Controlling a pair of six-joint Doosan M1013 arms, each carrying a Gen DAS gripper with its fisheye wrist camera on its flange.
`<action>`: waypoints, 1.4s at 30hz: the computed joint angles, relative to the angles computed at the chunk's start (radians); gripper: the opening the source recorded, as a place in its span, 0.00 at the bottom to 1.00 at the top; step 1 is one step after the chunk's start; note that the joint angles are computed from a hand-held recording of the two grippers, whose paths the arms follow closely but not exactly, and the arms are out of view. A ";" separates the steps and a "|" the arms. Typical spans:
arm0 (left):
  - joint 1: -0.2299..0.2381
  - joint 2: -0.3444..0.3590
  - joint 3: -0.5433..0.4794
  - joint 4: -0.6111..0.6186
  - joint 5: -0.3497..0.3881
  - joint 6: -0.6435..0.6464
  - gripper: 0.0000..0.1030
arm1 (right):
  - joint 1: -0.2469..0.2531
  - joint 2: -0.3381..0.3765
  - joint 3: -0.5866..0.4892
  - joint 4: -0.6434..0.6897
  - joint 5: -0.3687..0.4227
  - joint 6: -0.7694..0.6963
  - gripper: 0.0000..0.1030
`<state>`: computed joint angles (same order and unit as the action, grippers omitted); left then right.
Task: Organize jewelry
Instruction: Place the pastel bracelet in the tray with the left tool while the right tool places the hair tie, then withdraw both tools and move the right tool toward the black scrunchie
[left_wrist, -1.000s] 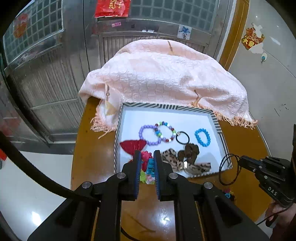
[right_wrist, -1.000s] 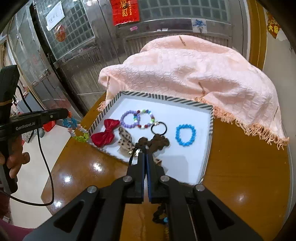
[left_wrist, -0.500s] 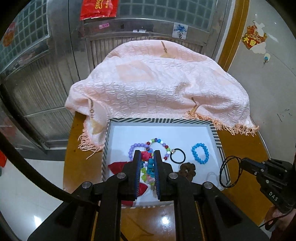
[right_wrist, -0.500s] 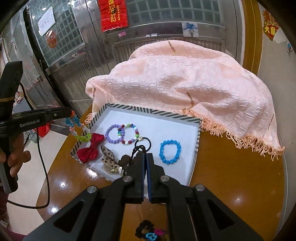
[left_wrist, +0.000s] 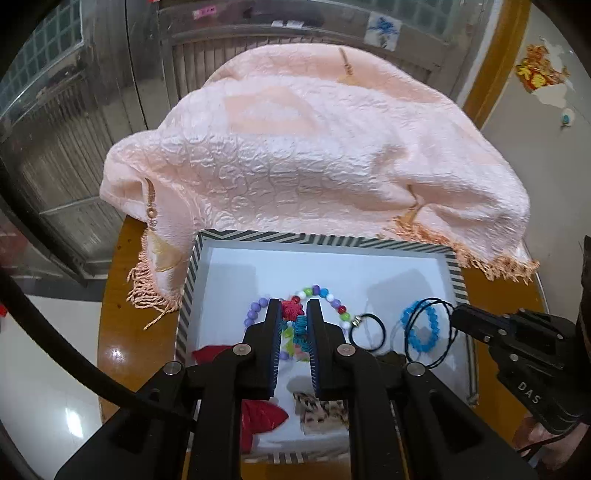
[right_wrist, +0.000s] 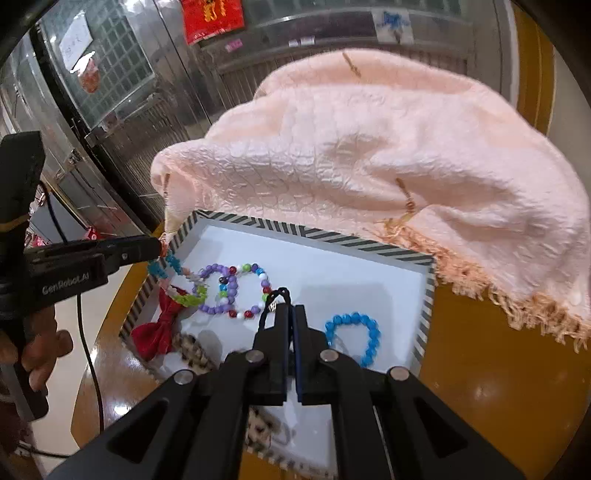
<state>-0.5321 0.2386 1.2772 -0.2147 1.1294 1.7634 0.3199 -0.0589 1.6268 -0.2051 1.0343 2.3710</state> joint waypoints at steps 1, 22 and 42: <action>-0.002 0.007 -0.003 0.008 0.000 -0.011 0.06 | -0.013 0.007 0.003 0.019 -0.009 -0.012 0.02; -0.016 0.052 0.031 0.154 0.005 -0.128 0.25 | -0.097 0.058 0.041 0.085 0.010 -0.012 0.31; 0.003 -0.115 0.137 0.115 -0.127 -0.102 0.30 | 0.076 -0.062 0.001 -0.053 0.071 0.180 0.53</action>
<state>-0.5291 0.1241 1.4146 -0.1001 1.0020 1.6612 0.3961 -0.1210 1.6282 -0.2577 1.1055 2.5512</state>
